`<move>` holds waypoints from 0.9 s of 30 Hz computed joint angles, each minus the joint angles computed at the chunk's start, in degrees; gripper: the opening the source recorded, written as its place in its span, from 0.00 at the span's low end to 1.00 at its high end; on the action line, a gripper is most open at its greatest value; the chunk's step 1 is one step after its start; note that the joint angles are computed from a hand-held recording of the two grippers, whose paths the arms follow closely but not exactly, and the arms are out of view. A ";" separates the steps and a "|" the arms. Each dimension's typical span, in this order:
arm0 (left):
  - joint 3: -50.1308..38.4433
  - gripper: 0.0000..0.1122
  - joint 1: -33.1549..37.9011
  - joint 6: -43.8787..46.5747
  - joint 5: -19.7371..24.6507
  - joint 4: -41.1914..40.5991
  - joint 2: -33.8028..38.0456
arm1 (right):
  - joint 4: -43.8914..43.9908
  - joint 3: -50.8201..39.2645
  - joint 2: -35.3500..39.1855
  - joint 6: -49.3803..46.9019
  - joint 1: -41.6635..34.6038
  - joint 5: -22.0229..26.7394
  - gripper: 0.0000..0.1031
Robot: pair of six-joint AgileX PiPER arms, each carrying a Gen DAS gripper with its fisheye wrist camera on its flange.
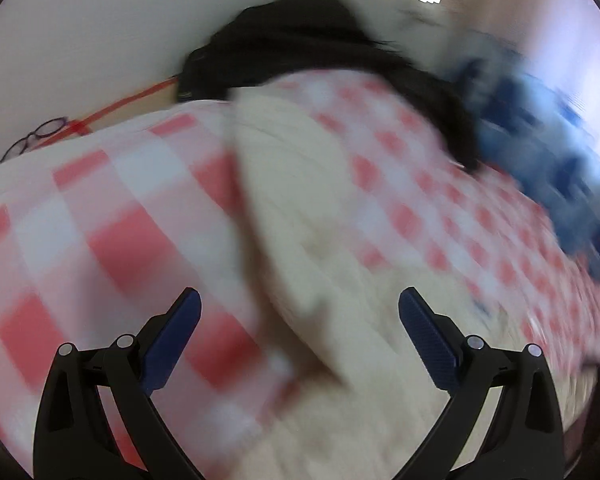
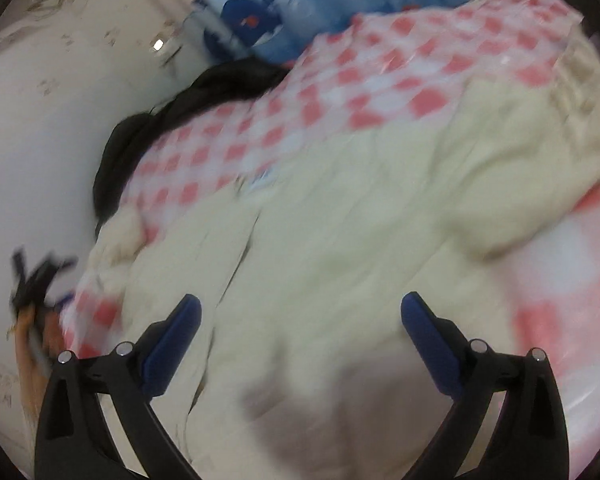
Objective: Fold large clothes
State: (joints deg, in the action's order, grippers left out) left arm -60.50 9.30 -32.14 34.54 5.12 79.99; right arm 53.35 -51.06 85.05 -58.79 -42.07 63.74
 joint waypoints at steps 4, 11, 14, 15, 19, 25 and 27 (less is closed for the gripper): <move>-20.55 0.85 9.72 16.78 7.60 -14.96 20.05 | -3.83 5.11 0.39 0.92 8.46 -5.20 0.93; -36.05 0.49 8.21 8.21 9.85 -8.55 30.34 | -2.88 7.73 1.43 -3.18 9.25 -9.04 0.93; -32.45 0.12 8.44 11.67 5.70 -10.41 26.22 | -3.36 9.07 0.45 -4.13 10.21 -11.07 0.94; -29.81 0.11 9.15 14.27 2.78 -12.66 24.09 | -3.35 9.36 0.32 -4.51 10.44 -11.57 0.94; -10.89 0.09 12.50 16.11 -11.21 -15.43 7.06 | -2.29 9.79 0.60 -5.54 10.03 -11.26 0.94; -0.58 0.25 20.95 17.77 -8.63 -12.40 2.20 | -2.62 9.31 1.25 -4.92 10.72 -11.55 0.94; -2.74 0.26 27.35 24.05 -3.24 -23.35 5.09 | -3.48 9.03 0.96 -4.00 11.39 -11.81 0.94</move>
